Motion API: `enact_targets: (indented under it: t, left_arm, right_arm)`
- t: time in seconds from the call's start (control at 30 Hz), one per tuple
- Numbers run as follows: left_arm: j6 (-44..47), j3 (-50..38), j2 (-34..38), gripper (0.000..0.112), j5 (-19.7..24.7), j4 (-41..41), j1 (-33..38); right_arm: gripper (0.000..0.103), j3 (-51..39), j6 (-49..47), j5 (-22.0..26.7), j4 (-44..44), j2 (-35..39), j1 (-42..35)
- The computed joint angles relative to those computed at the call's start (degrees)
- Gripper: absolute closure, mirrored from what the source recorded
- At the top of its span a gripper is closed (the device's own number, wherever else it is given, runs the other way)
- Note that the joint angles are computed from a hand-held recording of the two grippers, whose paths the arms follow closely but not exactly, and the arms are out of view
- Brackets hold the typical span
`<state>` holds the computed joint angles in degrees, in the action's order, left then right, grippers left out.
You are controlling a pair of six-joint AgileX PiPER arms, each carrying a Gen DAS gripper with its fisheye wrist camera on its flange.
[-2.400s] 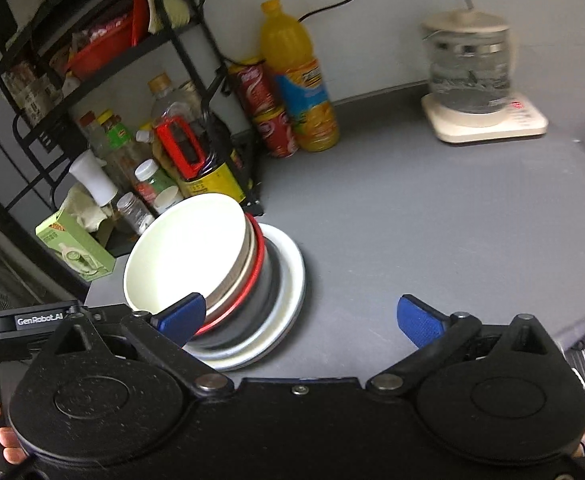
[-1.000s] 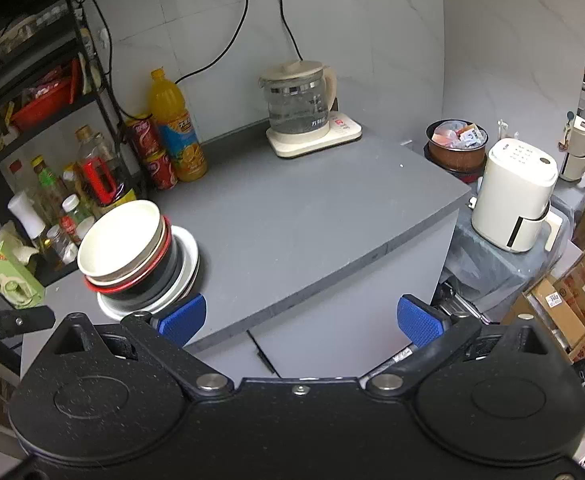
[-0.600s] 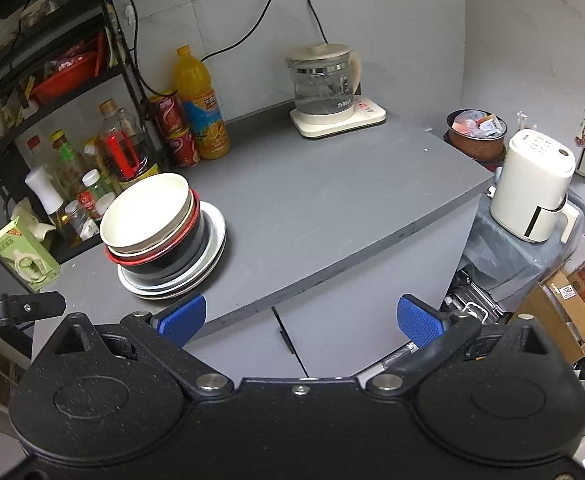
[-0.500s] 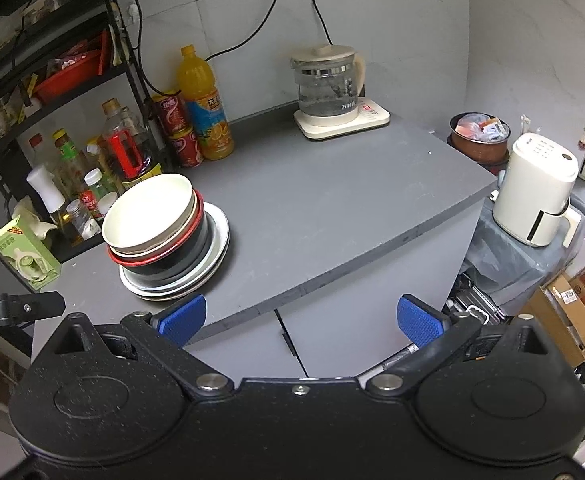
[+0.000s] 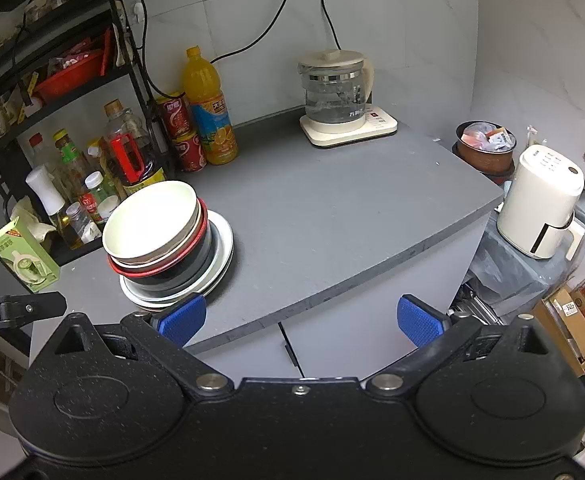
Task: Organize plates and bowls
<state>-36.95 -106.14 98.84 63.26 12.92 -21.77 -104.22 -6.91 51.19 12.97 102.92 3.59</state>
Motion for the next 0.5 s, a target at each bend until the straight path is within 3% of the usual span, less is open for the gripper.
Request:
enact_targets:
  t: [0.5]
  left_arm:
    - [2.2, -1.1, 1.4, 0.017, -0.4, -0.5, 1.9]
  right_arm:
    - [0.0, -3.1, 0.0, 1.4, 0.2, 2.1, 0.8]
